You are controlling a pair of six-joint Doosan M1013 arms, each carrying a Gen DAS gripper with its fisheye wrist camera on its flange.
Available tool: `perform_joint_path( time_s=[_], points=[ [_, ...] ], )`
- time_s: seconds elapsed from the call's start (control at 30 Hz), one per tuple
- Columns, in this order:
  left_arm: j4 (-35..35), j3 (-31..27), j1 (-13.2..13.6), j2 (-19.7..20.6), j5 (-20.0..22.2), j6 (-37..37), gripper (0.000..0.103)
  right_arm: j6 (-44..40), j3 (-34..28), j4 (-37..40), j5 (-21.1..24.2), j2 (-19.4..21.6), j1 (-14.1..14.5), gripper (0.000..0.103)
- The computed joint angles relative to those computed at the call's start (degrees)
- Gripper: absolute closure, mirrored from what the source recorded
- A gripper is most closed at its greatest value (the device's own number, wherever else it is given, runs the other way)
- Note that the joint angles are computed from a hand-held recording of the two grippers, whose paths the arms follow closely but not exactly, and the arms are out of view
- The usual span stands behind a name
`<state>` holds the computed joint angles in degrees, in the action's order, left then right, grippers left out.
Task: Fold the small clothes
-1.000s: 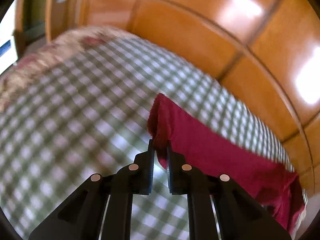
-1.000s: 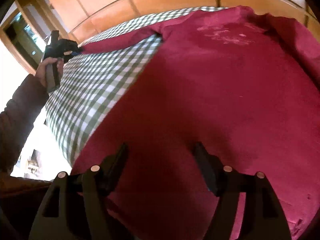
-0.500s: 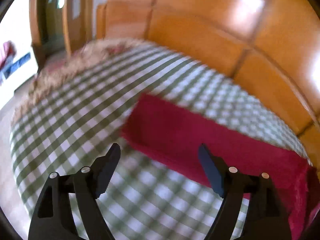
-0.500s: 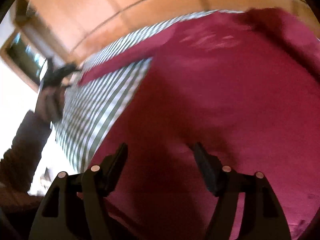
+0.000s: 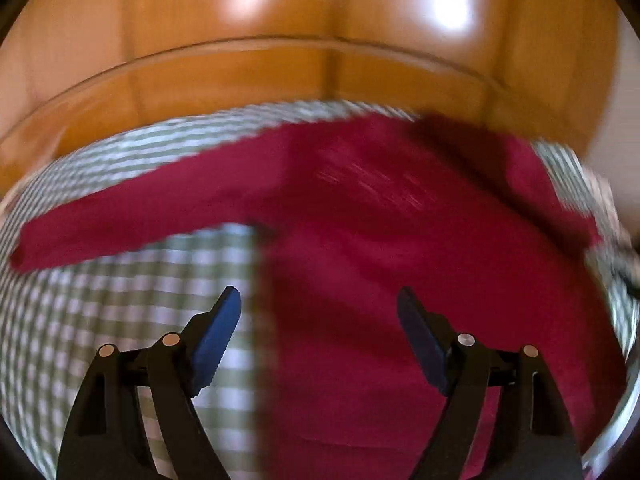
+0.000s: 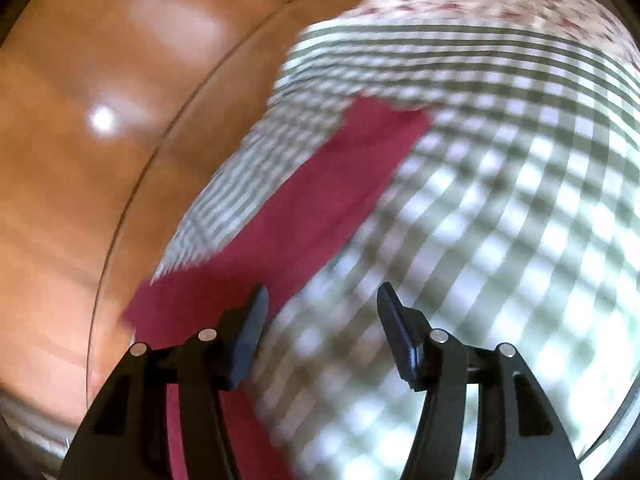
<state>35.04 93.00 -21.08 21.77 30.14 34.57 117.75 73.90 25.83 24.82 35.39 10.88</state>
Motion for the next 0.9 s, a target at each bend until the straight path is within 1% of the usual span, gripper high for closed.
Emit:
perform_joint_path(
  time_s=[0.03,0.1,0.13,0.2,0.23,0.27,0.3,0.33,0.37,0.4,0.47,0.53,0.6,0.63,0.7,0.73,0.8,0.87,0.9],
  points=[
    [-1.3,-0.4,-0.5,0.5,0.3,2.2,0.024,1.9,-1.4,-0.3,0.7,1.0,-0.5,0.046],
    [-3.9,-1.6,-1.2,1.8,1.2,5.8,0.024,2.0,-3.8,2.6,1.4,3.0,-1.5,0.048],
    [-4.3,-2.1,-1.3,2.3,1.9,6.3,0.024,2.0,-5.2,3.1,1.7,3.9,-1.6,0.049],
    [-6.6,-2.9,-1.1,3.2,2.8,7.3,0.024,-0.1,-7.5,4.5,3.1,5.4,-2.3,0.057],
    [-8.0,-3.0,-0.8,3.6,3.0,7.7,0.024,-0.6,-9.4,4.5,4.3,6.4,-2.3,0.058],
    [-8.9,-3.3,-0.8,4.0,3.4,7.4,0.023,-0.6,-11.1,3.6,5.6,7.3,-2.3,0.065],
    [-9.1,-3.2,-0.8,4.0,3.1,6.8,0.022,-1.1,-12.6,2.6,7.1,8.1,-2.4,0.077],
    [-8.9,-2.9,-0.8,3.9,2.6,6.1,0.021,-1.7,-13.5,1.7,8.0,8.5,-2.4,0.085],
    [-9.0,-3.0,-0.8,4.0,2.5,6.0,0.020,-2.0,-14.5,0.3,8.8,8.9,-2.3,0.099],
    [-8.8,-2.9,-0.9,4.0,2.6,5.8,0.019,-2.2,-15.3,-1.5,9.3,9.0,-2.3,0.099],
    [-8.0,-2.8,-0.9,4.0,2.7,5.1,0.017,-3.7,-16.1,-4.5,7.9,8.7,-2.4,0.099],
    [-7.5,-2.5,-1.0,3.9,2.6,4.5,0.015,-2.0,-17.2,-11.0,6.5,8.5,-2.3,0.099],
    [-7.3,-2.7,-1.1,4.1,2.6,4.2,0.013,4.6,-18.2,-21.7,6.2,8.5,-2.0,0.099],
    [-7.3,-2.8,-1.0,4.2,2.7,4.2,0.013,10.6,-19.3,-29.0,6.9,8.9,-2.0,0.099],
    [-7.4,-2.8,-1.0,4.2,2.8,4.3,0.012,19.5,-21.3,-39.3,9.9,10.1,-1.9,0.099],
    [-7.6,-2.8,-1.0,4.2,2.8,4.5,0.012,21.5,-22.1,-41.5,11.3,10.7,-2.0,0.099],
    [-8.1,-3.0,-0.9,4.3,2.8,5.0,0.012,22.4,-24.3,-41.1,14.2,12.2,-2.3,0.099],
    [-8.6,-3.1,-0.8,4.4,2.9,5.7,0.011,21.5,-25.7,-40.3,16.6,13.5,-2.2,0.098],
    [-9.2,-3.2,-0.7,4.3,3.0,6.3,0.011,20.8,-26.3,-39.1,17.4,14.1,-2.2,0.094]
  ],
)
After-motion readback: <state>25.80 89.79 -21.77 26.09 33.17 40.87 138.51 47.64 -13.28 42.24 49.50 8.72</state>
